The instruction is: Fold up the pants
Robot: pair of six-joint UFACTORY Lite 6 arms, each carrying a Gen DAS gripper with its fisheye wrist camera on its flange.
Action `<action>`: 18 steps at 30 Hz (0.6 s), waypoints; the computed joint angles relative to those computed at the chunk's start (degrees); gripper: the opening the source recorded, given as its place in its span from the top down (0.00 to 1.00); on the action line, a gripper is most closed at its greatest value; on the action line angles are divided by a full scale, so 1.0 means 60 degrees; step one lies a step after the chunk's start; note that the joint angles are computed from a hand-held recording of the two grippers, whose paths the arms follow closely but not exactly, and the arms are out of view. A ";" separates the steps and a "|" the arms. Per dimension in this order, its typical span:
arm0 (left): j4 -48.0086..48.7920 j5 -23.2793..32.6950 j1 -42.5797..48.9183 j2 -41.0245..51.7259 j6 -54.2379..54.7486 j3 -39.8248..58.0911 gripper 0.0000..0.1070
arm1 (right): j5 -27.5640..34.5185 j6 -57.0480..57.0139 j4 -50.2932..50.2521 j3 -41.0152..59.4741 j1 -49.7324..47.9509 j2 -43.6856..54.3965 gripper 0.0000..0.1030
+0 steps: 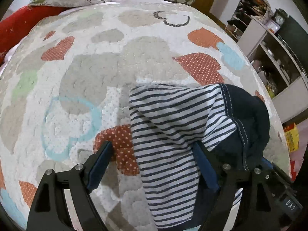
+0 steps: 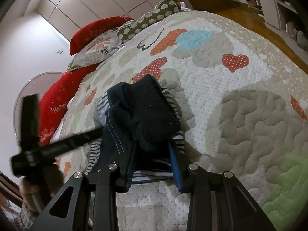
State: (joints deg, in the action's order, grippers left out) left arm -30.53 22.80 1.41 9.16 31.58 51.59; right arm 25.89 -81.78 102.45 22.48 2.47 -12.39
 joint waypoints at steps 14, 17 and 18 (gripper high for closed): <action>-0.3149 0.3302 0.3046 0.1421 0.3168 0.1254 0.14 | 0.2100 0.1285 -0.1798 0.0828 -0.2749 0.0101 0.29; -0.3676 0.3672 0.2684 0.1517 0.3726 0.1314 0.11 | 0.2344 0.0889 -0.1430 0.1738 -0.2274 0.2161 0.29; -0.3881 0.3846 0.2494 0.1578 0.3902 0.1278 0.09 | 0.2416 0.0592 -0.1083 0.1850 -0.2131 0.2489 0.28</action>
